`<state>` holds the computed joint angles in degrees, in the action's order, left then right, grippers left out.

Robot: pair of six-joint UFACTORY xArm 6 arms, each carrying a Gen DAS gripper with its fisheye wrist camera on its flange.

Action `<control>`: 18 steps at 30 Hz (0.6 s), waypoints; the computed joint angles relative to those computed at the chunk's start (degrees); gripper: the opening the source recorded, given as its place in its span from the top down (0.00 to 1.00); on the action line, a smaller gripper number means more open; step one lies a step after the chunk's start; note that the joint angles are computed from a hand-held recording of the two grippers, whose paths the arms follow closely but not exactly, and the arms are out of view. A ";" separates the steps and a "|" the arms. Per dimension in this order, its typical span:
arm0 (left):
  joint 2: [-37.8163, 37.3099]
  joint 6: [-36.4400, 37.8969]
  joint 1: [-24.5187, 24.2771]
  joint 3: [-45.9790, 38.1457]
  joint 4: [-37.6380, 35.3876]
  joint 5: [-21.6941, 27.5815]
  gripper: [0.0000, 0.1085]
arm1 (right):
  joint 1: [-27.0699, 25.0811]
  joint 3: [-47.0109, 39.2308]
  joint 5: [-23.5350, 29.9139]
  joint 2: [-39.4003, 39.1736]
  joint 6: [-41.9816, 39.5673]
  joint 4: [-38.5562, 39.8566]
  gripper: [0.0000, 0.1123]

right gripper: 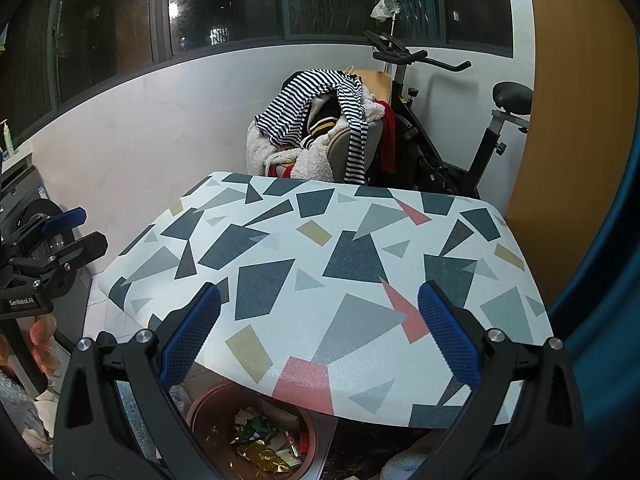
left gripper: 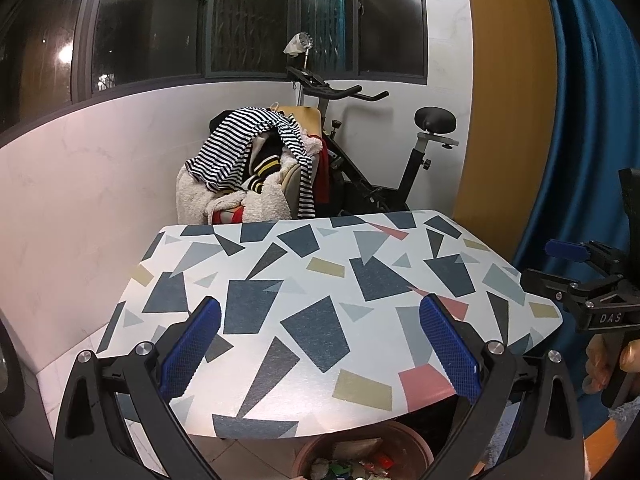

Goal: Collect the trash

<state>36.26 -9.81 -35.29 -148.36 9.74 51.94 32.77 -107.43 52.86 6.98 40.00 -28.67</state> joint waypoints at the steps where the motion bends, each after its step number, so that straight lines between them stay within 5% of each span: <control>1: 0.02 -0.04 -0.02 -0.03 0.13 0.01 0.10 | 0.00 -0.14 0.10 0.09 -0.06 0.07 0.13; 18: -1.00 0.44 0.68 2.10 2.14 -0.69 0.10 | 0.11 1.27 -0.08 -0.49 0.12 0.31 0.13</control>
